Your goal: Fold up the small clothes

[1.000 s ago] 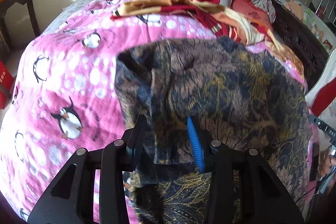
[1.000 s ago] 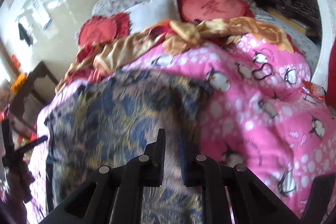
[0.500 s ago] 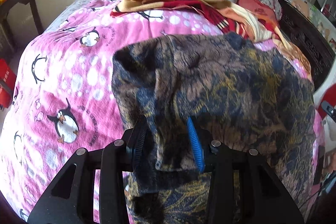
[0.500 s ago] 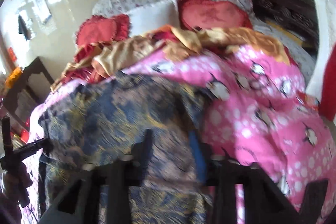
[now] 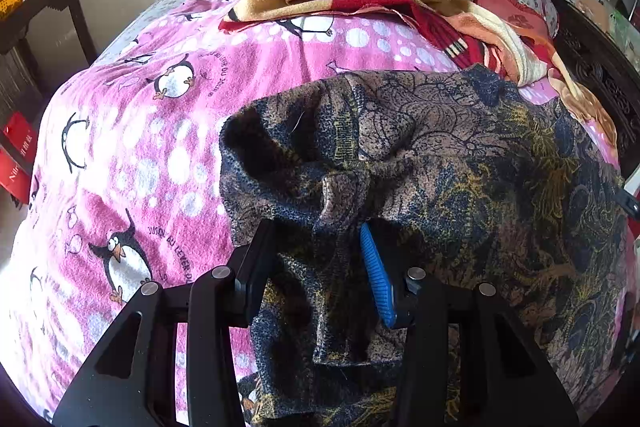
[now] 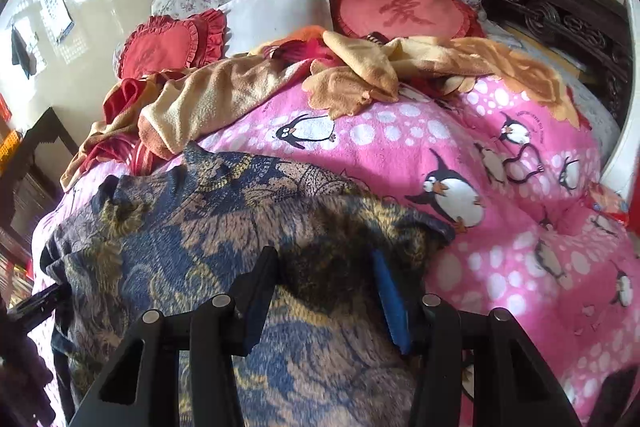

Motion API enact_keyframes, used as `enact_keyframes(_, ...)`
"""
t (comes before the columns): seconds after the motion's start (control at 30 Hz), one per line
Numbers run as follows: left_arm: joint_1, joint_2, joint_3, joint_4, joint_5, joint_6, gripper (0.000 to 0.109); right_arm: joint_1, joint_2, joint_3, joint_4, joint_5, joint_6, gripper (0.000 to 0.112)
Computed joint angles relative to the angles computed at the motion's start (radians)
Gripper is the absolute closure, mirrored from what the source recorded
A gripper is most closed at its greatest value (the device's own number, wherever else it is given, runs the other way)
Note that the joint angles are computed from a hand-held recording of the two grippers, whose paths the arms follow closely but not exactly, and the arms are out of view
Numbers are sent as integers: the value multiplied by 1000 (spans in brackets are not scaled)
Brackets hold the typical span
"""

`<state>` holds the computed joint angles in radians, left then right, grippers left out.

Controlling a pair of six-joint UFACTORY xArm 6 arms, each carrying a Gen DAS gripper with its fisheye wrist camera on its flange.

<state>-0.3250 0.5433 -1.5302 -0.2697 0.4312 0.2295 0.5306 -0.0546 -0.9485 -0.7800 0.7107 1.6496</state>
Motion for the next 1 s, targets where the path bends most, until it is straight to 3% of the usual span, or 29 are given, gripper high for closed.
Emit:
enact_keyframes(0.1, 2, -16, 15, -13, 5, 3, 65, 64, -60, 23, -15, 72, 16, 66)
enact_keyframes(0.23, 4, -63, 70, -31, -4, 33, 65, 126, -120, 84, 26, 100, 32, 66)
enact_keyframes(0.4, 14, -145, 156, -87, 8, 102, 65, 121, -99, 148, 181, 78, -41, 66)
enact_keyframes(0.47, 30, -194, 206, -149, 18, 165, 65, 119, -130, 189, 170, 37, 13, 66)
enact_keyframes(0.53, 54, -250, 263, -195, 30, 217, 65, 141, -169, 195, 143, 59, 51, 65)
enact_keyframes(0.67, 112, -356, 377, -264, 72, 302, 65, 207, -222, 180, 116, 127, 53, 62)
enact_keyframes(0.77, 138, -438, 483, -245, 69, 331, 65, 272, -274, 190, 109, 159, 82, 51)
enact_keyframes(1.0, 177, -626, 718, -251, 125, 435, 65, 442, -372, 229, 169, 201, 162, 50)
